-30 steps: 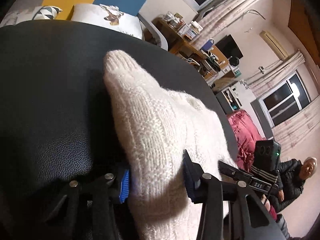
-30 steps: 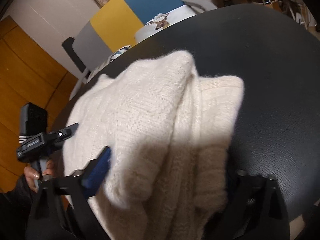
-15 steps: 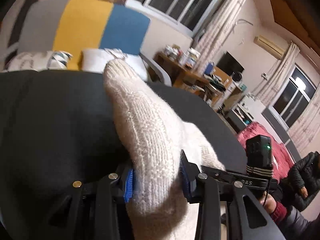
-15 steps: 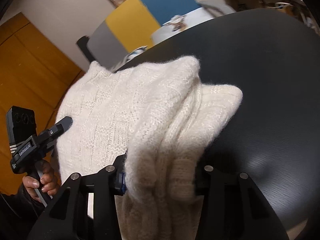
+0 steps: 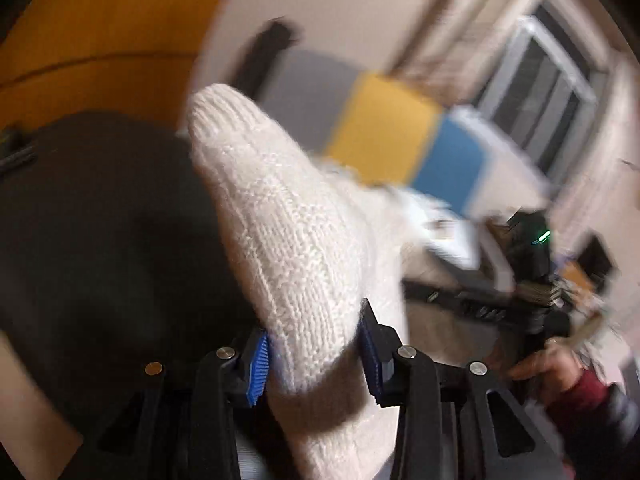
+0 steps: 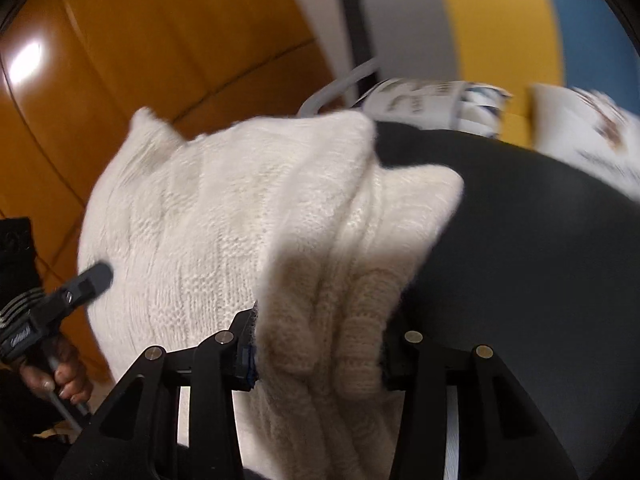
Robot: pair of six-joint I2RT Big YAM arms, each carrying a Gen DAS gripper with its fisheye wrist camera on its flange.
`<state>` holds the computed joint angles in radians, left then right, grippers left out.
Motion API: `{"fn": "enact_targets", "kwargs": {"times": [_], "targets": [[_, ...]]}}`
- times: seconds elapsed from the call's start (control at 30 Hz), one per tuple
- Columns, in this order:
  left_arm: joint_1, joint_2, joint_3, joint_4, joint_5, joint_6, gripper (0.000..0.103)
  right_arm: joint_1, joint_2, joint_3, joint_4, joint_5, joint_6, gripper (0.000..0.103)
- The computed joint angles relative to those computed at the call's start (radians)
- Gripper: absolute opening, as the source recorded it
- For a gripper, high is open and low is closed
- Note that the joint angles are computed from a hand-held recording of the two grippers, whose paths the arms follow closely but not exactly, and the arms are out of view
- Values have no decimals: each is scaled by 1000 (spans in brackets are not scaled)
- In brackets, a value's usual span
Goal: Fold clothes
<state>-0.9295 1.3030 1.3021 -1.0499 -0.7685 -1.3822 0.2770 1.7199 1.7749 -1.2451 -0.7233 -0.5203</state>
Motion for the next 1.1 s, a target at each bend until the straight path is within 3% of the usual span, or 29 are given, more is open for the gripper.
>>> {"fn": "enact_targets", "kwargs": {"times": [0.1, 0.13, 0.17, 0.2, 0.3, 0.33, 0.47, 0.53, 0.6, 0.63, 0.73, 0.87, 0.9, 1.0, 1.1], "targets": [[69, -30, -82, -61, 112, -114, 41, 96, 68, 42, 2, 120, -26, 57], [79, -66, -125, -18, 132, -136, 42, 114, 88, 49, 16, 132, 0, 63], [90, -106, -175, 39, 150, -150, 43, 131, 111, 60, 29, 140, 31, 80], [99, -147, -216, 91, 173, -143, 44, 130, 122, 67, 39, 124, 63, 86], [105, -199, -252, 121, 208, -119, 45, 93, 178, 151, -56, 55, 94, 86], [100, -211, -251, 100, 204, -111, 45, 86, 177, 162, -45, 59, 102, 86], [25, -152, -147, -96, 88, -202, 41, 72, 62, 68, 166, 84, 136, 86], [-15, -114, -88, -215, 5, -286, 41, 71, 25, 54, 161, 15, 33, 86], [-35, -102, -54, -292, -70, -330, 41, 92, 3, 50, 85, -31, -153, 86], [-37, -100, -46, -290, -92, -311, 41, 105, -5, 53, 38, -49, -251, 85], [7, -86, -46, -186, -54, -168, 41, 172, -16, 21, -8, 51, -431, 81], [112, -10, -20, -78, 80, -43, 41, 203, 111, 103, -77, 168, -397, 84], [139, 18, -13, -88, 132, -40, 41, 191, 112, 87, -66, 131, -384, 85], [148, 33, -16, -80, 117, -13, 43, 166, 134, 81, -34, 38, -303, 85], [142, 26, -6, -99, 103, -28, 42, 164, 127, 62, -16, 35, -310, 85]]}}
